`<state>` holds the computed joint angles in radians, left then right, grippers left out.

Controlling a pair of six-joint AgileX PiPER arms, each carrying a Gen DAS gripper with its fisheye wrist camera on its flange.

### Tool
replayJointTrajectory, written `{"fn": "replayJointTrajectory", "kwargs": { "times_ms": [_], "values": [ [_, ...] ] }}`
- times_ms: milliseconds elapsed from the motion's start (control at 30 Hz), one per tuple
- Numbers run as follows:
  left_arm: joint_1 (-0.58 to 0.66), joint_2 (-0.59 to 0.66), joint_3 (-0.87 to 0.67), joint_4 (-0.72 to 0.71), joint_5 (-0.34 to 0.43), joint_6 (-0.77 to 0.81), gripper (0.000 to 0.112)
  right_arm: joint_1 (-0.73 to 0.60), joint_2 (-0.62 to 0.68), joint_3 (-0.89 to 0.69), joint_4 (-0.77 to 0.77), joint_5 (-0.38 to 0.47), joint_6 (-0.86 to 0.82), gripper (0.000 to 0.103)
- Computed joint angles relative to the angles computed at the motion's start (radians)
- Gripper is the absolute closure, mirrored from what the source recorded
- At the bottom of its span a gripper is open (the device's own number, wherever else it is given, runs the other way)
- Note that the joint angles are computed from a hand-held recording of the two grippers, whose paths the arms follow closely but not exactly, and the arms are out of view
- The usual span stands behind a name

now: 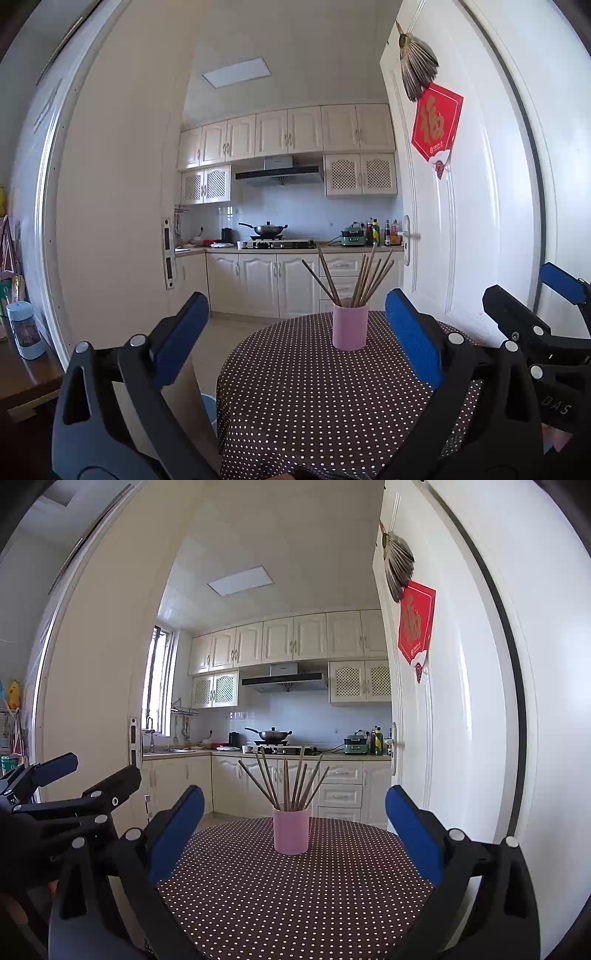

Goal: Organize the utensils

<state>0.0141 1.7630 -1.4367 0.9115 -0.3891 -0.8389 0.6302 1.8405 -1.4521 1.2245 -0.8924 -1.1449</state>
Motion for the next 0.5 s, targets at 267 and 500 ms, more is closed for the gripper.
{"fn": "replayJointTrajectory", "kwargs": {
  "times_ms": [267, 500],
  "values": [
    [0.009, -0.002, 0.004, 0.013, -0.017, -0.026, 0.018, 0.014, 0.009, -0.006, 0.001, -0.031, -0.020, 0.008],
    [0.005, -0.008, 0.016, -0.023, -0.012, 0.016, 0.018, 0.014, 0.007, -0.003, 0.009, -0.034, -0.025, 0.008]
  ]
}}
